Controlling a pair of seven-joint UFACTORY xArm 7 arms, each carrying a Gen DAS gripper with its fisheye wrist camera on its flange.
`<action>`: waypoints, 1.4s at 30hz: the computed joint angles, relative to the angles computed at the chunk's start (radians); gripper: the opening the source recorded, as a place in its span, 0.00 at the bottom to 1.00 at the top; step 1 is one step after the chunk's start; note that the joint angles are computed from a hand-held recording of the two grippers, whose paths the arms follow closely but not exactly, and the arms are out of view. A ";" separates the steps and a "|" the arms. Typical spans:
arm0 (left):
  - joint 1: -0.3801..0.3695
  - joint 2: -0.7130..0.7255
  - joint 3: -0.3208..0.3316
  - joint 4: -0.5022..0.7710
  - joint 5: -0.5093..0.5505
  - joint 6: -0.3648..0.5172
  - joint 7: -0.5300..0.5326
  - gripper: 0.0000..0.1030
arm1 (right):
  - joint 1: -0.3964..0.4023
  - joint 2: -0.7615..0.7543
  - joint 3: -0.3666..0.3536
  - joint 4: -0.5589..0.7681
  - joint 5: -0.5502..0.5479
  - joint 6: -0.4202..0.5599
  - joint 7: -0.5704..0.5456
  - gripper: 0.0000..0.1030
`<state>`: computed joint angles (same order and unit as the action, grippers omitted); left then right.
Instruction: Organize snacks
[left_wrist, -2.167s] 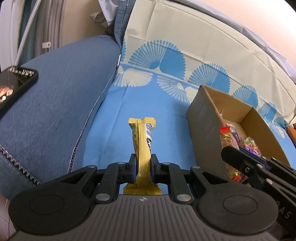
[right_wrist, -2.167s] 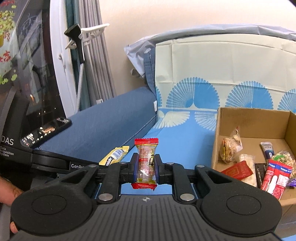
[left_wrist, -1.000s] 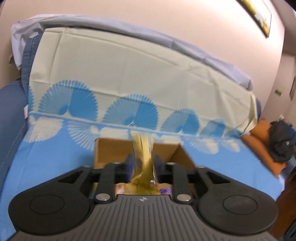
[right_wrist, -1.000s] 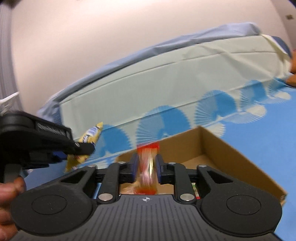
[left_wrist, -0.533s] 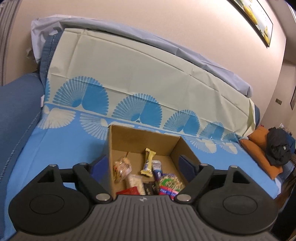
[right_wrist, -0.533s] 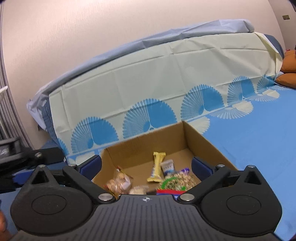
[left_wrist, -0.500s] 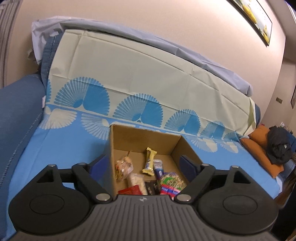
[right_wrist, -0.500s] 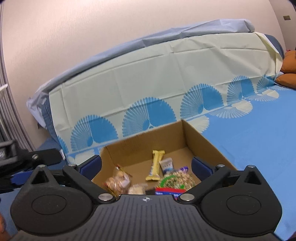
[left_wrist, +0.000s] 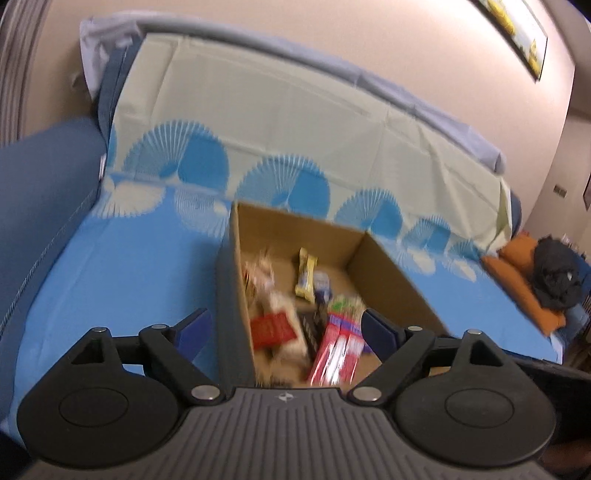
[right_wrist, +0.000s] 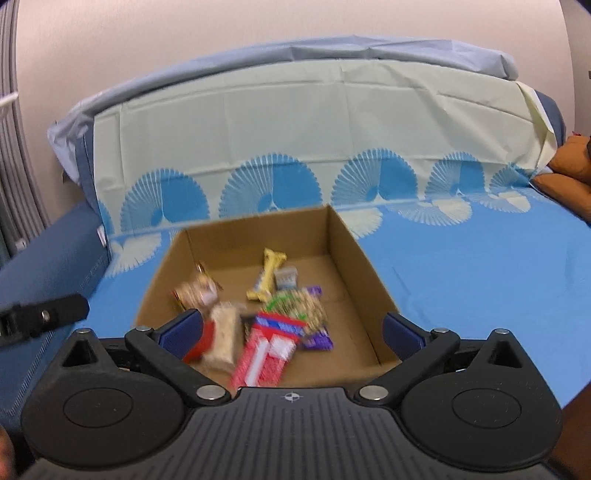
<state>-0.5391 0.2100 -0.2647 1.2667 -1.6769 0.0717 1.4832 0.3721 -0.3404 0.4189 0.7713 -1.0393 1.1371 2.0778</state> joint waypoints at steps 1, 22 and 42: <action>-0.006 0.000 0.000 -0.018 0.064 -0.014 -0.056 0.89 | 0.002 0.007 0.006 -0.002 0.010 0.007 0.020 0.99; -0.064 0.029 0.045 -0.143 0.796 -0.129 -0.789 0.99 | 0.062 0.082 -0.026 0.030 -0.033 0.023 -0.069 0.99; 0.081 0.035 -0.090 -0.178 1.047 -0.153 -1.005 0.99 | 0.058 0.084 -0.030 0.032 -0.025 0.020 -0.078 0.99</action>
